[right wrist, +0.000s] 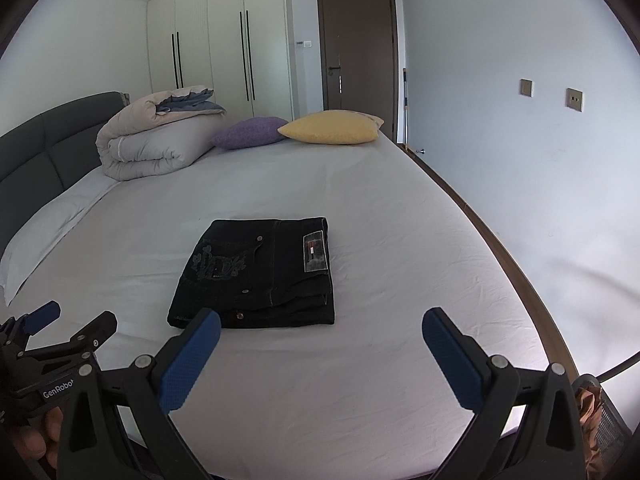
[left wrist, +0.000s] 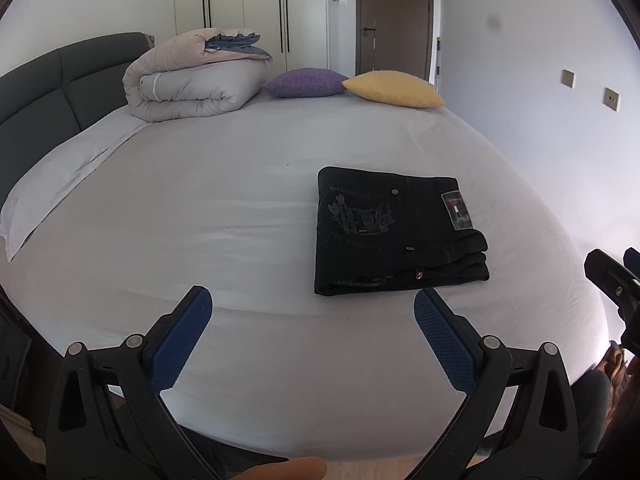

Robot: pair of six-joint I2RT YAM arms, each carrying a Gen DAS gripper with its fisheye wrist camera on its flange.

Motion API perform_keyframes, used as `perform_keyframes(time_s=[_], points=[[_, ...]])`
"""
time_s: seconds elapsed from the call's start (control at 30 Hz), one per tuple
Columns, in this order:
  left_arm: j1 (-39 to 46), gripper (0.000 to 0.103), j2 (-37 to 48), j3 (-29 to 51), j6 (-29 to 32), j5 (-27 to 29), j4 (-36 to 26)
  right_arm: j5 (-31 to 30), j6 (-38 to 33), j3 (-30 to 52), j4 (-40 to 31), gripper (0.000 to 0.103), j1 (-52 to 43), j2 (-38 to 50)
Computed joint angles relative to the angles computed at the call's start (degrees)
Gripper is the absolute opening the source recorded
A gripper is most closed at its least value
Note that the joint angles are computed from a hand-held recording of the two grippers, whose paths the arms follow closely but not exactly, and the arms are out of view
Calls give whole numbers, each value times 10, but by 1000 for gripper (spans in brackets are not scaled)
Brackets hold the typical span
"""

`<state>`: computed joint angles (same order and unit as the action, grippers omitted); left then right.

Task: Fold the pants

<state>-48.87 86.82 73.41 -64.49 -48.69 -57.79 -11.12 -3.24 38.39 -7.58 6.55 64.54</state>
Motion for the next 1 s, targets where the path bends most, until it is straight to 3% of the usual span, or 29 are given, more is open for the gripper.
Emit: perform_keyframes(time_s=[1.0], points=[[2,103,3,-14,-8,18,16,7,-7,-2,-14,103,14,12]])
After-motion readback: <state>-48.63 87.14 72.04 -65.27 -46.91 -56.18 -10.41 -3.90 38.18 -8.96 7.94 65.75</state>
